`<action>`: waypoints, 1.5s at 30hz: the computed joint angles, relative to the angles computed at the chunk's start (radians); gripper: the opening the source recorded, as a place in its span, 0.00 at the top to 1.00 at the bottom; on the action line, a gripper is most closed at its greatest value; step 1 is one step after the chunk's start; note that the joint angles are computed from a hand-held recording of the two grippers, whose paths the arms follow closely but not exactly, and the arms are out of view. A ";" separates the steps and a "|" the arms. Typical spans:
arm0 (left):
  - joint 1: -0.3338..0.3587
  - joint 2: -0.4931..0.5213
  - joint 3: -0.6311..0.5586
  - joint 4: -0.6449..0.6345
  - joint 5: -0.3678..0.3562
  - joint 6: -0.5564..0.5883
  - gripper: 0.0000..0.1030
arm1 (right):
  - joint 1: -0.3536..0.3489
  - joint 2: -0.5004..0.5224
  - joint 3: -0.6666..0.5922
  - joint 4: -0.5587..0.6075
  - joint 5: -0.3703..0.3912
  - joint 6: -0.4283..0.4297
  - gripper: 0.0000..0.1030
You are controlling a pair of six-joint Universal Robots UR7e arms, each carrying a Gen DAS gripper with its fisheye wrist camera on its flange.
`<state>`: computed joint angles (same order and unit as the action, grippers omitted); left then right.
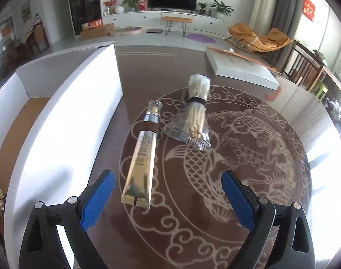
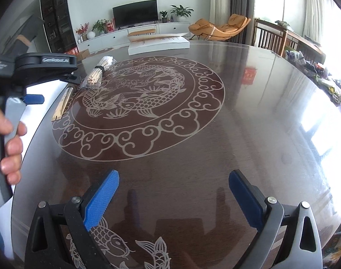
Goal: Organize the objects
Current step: 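Move the open left gripper toward the gold tube on the table, then close the left gripper on the gold tube and lift it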
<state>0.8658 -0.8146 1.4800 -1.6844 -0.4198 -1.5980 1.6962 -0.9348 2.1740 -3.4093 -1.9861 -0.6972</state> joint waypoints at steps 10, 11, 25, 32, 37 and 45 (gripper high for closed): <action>0.083 0.043 -0.035 -0.054 0.013 0.079 0.00 | -0.005 0.005 -0.006 0.054 -0.001 -0.001 0.04; 0.087 0.044 -0.034 -0.078 0.022 0.102 0.00 | -0.007 0.003 -0.009 0.062 -0.002 0.005 0.04; -0.007 0.133 0.070 -0.636 0.016 0.660 0.75 | -0.025 -0.018 -0.021 0.103 0.026 0.068 0.03; -0.062 0.146 0.087 -0.575 -0.007 0.609 0.73 | -0.028 -0.025 -0.020 0.095 0.016 0.084 0.03; -0.057 0.076 0.114 -0.280 0.015 0.313 0.23 | -0.026 -0.023 -0.020 0.088 0.006 0.087 0.03; -0.033 0.021 0.151 -0.217 -0.011 0.178 0.02 | -0.010 0.004 -0.026 0.061 -0.041 0.055 0.00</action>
<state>0.8329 -0.7931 1.6307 -1.9017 -0.4308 -1.4205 1.6860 -0.9305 2.1485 -3.3478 -2.0269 -0.6421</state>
